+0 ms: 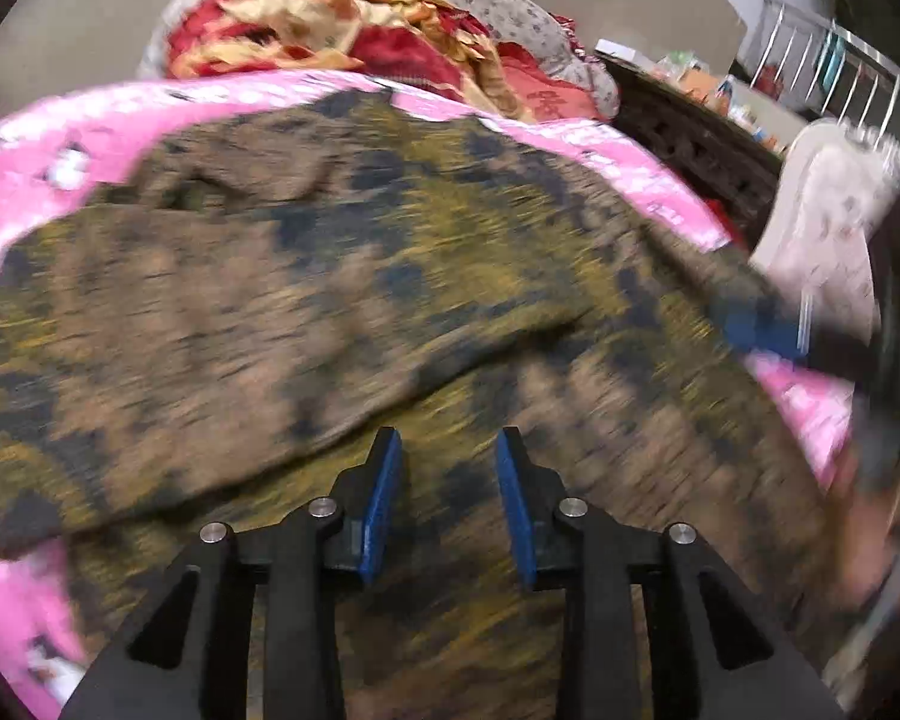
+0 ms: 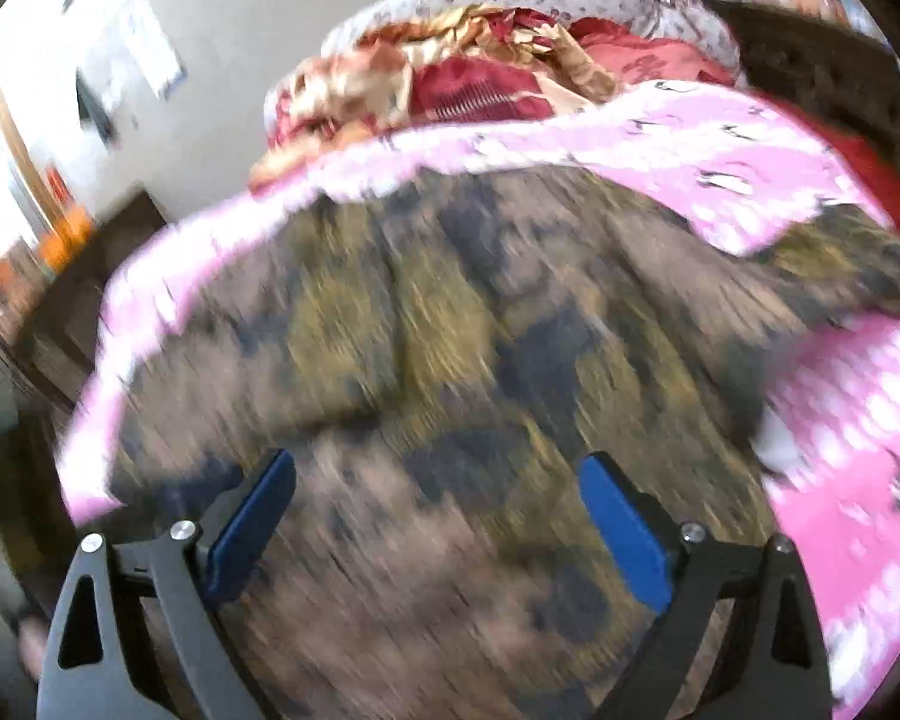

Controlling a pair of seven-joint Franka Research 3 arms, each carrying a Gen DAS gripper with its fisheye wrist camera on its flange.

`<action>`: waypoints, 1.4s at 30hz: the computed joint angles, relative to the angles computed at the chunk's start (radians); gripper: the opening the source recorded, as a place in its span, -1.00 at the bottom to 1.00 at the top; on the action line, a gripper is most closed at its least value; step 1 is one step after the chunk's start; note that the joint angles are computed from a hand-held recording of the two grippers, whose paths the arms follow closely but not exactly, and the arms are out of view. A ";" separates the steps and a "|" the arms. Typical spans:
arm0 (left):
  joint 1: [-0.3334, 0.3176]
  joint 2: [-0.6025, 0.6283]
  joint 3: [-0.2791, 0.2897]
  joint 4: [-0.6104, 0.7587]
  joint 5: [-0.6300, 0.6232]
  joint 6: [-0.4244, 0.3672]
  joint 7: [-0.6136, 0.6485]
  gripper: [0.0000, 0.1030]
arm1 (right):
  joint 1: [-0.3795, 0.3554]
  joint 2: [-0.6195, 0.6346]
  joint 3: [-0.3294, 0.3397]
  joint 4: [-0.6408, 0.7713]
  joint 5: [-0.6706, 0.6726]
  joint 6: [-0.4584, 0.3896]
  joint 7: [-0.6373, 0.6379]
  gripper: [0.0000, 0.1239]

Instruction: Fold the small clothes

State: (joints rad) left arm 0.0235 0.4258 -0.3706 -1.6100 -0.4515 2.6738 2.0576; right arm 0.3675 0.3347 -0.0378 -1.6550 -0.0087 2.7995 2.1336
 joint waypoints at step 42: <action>0.078 -0.122 0.004 -0.185 -0.425 0.049 0.117 -0.76 | -0.031 -0.023 -0.091 -0.072 -0.103 -0.109 0.086 -0.94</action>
State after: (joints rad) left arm 0.1018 0.3041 -0.3668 -1.7952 -0.8766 2.7232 2.1745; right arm 0.3364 0.3121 -0.1288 -1.7267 -0.1113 2.6903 2.2196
